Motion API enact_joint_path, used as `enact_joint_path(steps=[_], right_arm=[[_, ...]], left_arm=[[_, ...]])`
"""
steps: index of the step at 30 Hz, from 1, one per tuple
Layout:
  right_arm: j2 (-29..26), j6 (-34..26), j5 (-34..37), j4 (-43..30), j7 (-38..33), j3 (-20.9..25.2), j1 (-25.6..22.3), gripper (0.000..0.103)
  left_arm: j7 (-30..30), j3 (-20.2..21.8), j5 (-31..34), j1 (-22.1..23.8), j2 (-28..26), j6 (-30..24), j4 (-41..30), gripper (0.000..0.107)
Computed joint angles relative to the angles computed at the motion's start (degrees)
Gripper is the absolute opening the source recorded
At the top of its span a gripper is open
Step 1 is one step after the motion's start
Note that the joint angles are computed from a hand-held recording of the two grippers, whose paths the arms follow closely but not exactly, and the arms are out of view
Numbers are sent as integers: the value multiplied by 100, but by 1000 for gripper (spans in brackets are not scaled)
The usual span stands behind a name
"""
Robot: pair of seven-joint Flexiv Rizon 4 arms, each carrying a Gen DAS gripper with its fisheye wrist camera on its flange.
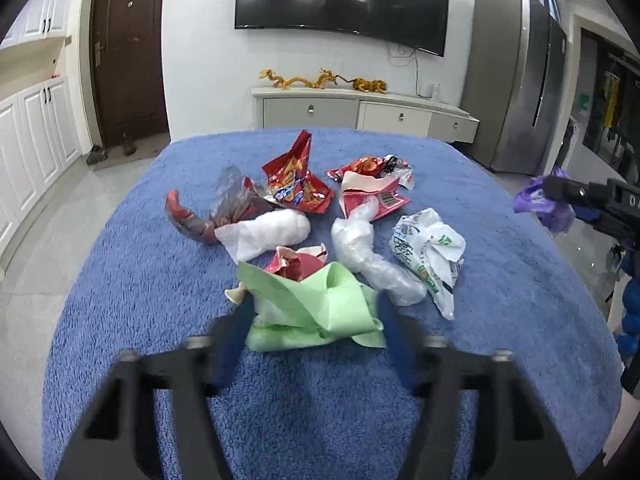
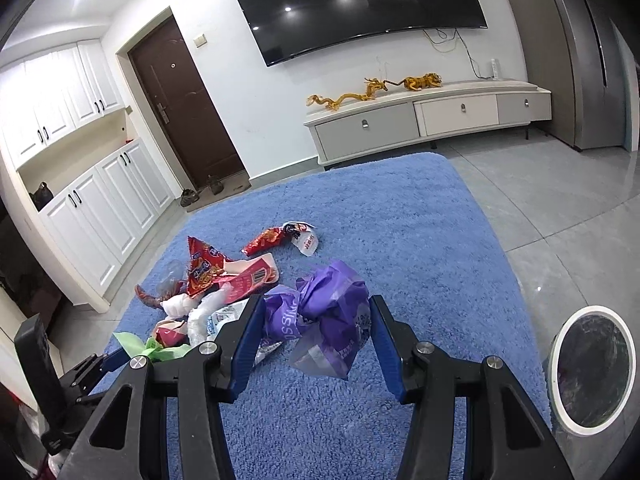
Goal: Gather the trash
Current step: 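Carry the green paper and purple bag to the bin and release both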
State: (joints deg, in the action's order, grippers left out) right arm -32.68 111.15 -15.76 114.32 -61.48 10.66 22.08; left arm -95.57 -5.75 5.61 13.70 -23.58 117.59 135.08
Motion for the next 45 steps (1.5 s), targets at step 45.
enact_joint_path(steps=[45], right_arm=[[989, -367, 1548, 947, -869, -1977, -271, 50]], left_arm=[[644, -3427, 646, -395, -2391, -3825, -4904, 17]])
